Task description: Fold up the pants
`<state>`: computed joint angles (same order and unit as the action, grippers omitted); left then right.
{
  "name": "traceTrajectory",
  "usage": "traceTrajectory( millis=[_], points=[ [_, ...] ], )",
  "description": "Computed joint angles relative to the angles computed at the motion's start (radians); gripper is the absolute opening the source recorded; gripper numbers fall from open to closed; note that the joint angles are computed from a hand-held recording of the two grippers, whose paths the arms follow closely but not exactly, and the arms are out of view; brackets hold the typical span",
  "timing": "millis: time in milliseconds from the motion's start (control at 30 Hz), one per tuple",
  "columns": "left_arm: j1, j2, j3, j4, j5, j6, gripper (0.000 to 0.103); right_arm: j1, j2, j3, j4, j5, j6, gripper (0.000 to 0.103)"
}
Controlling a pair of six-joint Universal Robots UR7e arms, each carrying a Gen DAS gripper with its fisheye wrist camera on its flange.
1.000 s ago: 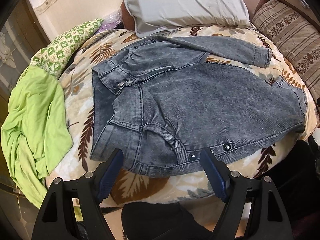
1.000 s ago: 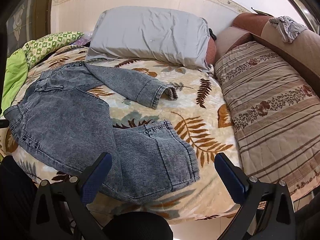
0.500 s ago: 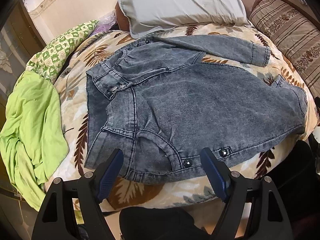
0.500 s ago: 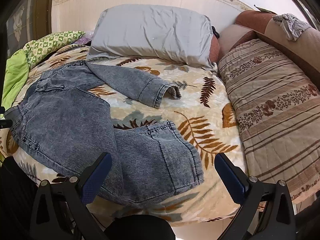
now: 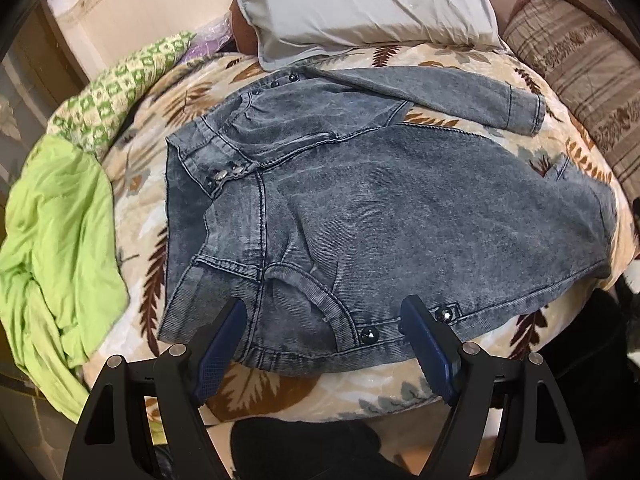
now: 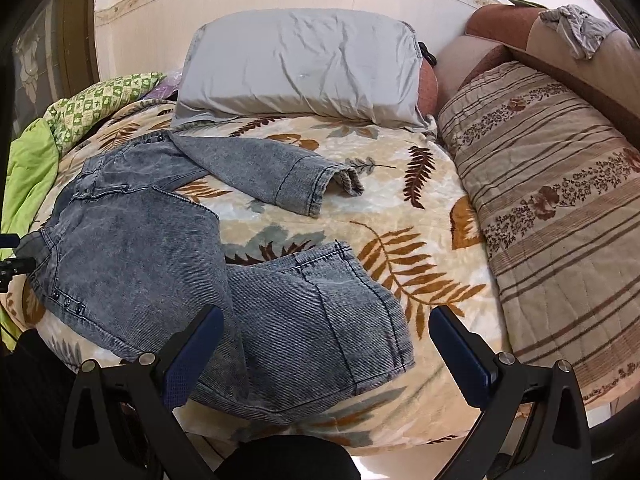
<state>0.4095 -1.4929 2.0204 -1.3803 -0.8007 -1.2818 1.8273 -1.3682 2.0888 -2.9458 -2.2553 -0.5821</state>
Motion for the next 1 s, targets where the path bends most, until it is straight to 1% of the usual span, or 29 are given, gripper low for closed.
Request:
traceTrajectory(
  millis=[67,100,133,200,300,400,433,500,633,700,800,833,867,900,933,967,1000],
  points=[
    [0.015,-0.019,-0.006,-0.004,-0.008,-0.009,0.079,-0.021,-0.014,-0.017,0.032,0.023,0.029,0.103],
    [0.023,-0.029,-0.012,0.007,-0.009,-0.025,0.079,-0.03,-0.017,-0.024,0.034,0.029,0.036,0.103],
    [0.033,-0.052,-0.009,-0.001,-0.007,-0.016,0.079,-0.044,-0.018,-0.036,0.036,0.033,0.043,0.103],
    [0.054,-0.086,-0.023,0.029,-0.012,-0.061,0.079,-0.071,-0.017,-0.064,0.051,0.04,0.064,0.103],
    [0.09,-0.164,-0.033,0.066,-0.022,-0.156,0.079,-0.12,-0.002,-0.12,0.117,0.078,0.105,0.103],
    [0.131,-0.235,-0.019,0.04,-0.05,-0.217,0.079,-0.152,0.03,-0.165,0.193,0.104,0.139,0.103],
    [0.148,-0.269,-0.003,0.017,-0.066,-0.235,0.079,-0.162,0.049,-0.183,0.219,0.112,0.145,0.103],
    [0.175,-0.318,0.031,-0.032,-0.091,-0.247,0.079,-0.171,0.083,-0.205,0.232,0.102,0.136,0.103],
    [0.238,-0.355,0.081,-0.136,-0.126,-0.194,0.078,-0.184,0.136,-0.258,0.29,0.108,0.154,0.103],
    [0.275,-0.365,0.115,-0.246,-0.151,-0.142,0.078,-0.186,0.164,-0.285,0.325,0.108,0.162,0.103],
    [0.351,-0.375,0.191,-0.512,-0.224,-0.029,0.078,-0.186,0.207,-0.316,0.372,0.111,0.144,0.102],
    [0.378,-0.374,0.215,-0.596,-0.255,0.003,0.078,-0.185,0.219,-0.322,0.38,0.11,0.135,0.097],
    [0.402,-0.371,0.234,-0.664,-0.283,0.029,0.078,-0.186,0.229,-0.326,0.396,0.116,0.121,0.088],
    [0.426,-0.361,0.25,-0.722,-0.31,0.041,0.077,-0.187,0.233,-0.328,0.413,0.127,0.111,0.081],
    [0.44,-0.353,0.259,-0.749,-0.314,0.048,0.067,-0.185,0.234,-0.321,0.401,0.127,0.092,0.068],
    [0.445,-0.345,0.262,-0.754,-0.307,0.051,0.051,-0.181,0.235,-0.312,0.376,0.126,0.067,0.05],
    [0.442,-0.337,0.257,-0.73,-0.283,0.048,0.044,-0.181,0.23,-0.308,0.369,0.139,0.05,0.038]
  ],
)
